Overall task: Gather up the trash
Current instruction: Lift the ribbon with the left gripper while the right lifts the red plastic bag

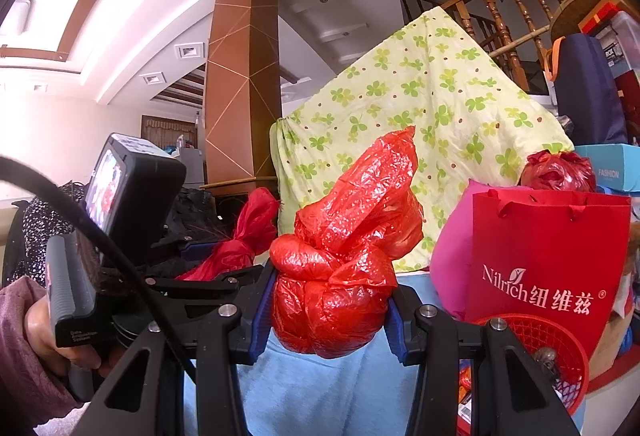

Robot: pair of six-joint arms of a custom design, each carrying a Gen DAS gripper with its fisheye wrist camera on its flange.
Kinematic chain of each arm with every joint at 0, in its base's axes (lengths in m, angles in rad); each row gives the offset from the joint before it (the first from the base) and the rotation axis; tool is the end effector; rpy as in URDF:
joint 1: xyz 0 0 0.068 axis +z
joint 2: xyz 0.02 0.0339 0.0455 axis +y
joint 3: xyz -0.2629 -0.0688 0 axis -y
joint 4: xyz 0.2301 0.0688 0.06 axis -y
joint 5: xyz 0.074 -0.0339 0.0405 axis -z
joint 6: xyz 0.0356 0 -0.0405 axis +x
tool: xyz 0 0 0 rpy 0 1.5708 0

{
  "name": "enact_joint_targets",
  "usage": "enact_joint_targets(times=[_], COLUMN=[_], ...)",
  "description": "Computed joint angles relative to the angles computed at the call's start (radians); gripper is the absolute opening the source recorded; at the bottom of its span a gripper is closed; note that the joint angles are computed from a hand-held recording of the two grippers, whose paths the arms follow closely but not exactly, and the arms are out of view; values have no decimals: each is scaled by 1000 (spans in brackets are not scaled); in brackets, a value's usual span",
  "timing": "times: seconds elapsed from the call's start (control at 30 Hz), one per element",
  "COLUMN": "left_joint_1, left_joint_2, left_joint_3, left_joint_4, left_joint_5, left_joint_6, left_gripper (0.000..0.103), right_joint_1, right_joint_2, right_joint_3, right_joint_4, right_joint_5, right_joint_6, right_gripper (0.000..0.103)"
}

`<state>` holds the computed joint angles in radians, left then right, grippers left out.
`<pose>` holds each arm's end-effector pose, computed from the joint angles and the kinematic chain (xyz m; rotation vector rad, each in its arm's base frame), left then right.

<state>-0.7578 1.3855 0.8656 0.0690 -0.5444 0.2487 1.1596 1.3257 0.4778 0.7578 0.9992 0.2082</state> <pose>0.2270 -0.1894 0.2641 0.6349 1.8533 0.2167 0.1259 0.2138 0.2273 -0.0213 1.6240 0.2242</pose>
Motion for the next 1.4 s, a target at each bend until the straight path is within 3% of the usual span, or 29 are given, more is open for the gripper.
enact_joint_targets(times=[1.23, 1.4], left_joint_1=[-18, -5], left_joint_2=[127, 195], left_joint_3=[59, 116], left_joint_4=[-15, -54], left_joint_5=[9, 79], left_joint_6=[-20, -44], left_gripper=[46, 46], right_joint_1=[-72, -115], right_joint_2=[-32, -33], right_joint_3=[-67, -97], right_joint_4=[-22, -18], right_joint_5=[-53, -82], right_joint_6=[103, 132], right_gripper=[50, 50])
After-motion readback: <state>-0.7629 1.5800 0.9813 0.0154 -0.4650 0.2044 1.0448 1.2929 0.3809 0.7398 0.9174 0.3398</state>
